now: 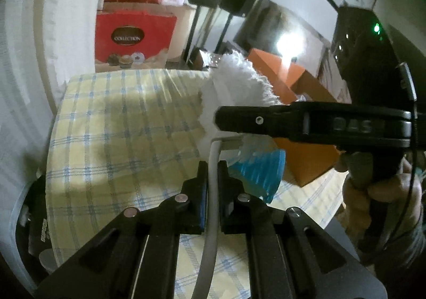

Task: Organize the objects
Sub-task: 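Lift the duster with both grippers and carry it over the orange box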

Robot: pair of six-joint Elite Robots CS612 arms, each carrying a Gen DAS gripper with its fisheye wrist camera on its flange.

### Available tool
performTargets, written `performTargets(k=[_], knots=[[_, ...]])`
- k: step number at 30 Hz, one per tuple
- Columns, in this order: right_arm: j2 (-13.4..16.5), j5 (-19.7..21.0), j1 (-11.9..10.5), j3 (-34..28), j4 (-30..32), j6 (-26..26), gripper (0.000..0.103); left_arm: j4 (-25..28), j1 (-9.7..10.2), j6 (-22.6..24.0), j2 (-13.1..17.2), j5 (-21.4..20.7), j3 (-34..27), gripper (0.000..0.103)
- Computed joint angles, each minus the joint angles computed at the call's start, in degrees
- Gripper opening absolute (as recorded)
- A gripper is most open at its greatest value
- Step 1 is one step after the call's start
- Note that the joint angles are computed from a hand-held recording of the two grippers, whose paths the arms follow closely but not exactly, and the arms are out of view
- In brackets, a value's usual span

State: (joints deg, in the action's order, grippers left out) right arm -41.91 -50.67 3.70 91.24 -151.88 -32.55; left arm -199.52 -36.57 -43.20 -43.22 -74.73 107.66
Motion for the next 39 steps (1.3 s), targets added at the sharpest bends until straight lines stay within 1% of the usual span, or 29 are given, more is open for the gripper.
performTargets(k=[1, 2, 3, 5, 6, 9, 16, 22, 27, 30, 34, 39], knots=[[-0.05, 0.12, -0.13, 0.00, -0.27, 0.26, 0.061, -0.82, -0.02, -0.60, -0.04, 0.15, 0.15, 0.007], [-0.13, 0.03, -0.24, 0.01, -0.61, 0.49, 0.050, -1.30, 0.10, -0.83, 0.05, 0.09, 0.12, 0.007], [-0.12, -0.01, -0.35, -0.13, -0.70, 0.60, 0.042, -1.85, 0.06, -1.04, 0.05, 0.12, 0.19, 0.007], [-0.21, 0.75, -0.69, -0.27, -0.21, 0.59, 0.037, -2.01, 0.11, -0.94, 0.11, 0.34, -0.14, 0.007], [-0.31, 1.57, -0.94, -0.35, 0.48, 0.28, 0.036, -1.89, -0.03, -0.86, 0.02, 0.68, -0.25, 0.007], [-0.93, 2.27, -1.31, 0.24, 0.12, -0.26, 0.032, -1.46, -0.46, 0.04, -0.30, 1.87, -0.71, 0.007], [-2.73, 4.48, -2.51, 0.85, -1.61, -0.47, 0.032, -0.93, -1.35, 1.10, -1.33, 4.12, -2.41, 0.007], [-3.99, 6.02, -3.68, 0.40, -3.16, 0.50, 0.031, -0.05, -1.45, 2.53, -1.88, 4.21, -4.90, 0.007], [-4.39, 8.02, -5.20, 0.04, -4.14, 1.58, 0.031, 1.58, -1.85, 4.23, -1.83, 4.51, -7.38, 0.007], [-4.42, 8.68, -6.07, -0.13, -5.17, 2.19, 0.031, 2.79, -2.17, 4.51, -1.28, 4.52, -9.16, 0.007], [-4.21, 8.71, -7.20, -0.83, -5.22, 2.59, 0.030, 4.70, -2.49, 3.99, 0.27, 3.67, -12.34, 0.006], [-3.47, 6.90, -8.53, -1.99, -5.26, 3.10, 0.029, 7.26, -2.63, 3.61, 2.77, 1.50, -16.72, 0.006]])
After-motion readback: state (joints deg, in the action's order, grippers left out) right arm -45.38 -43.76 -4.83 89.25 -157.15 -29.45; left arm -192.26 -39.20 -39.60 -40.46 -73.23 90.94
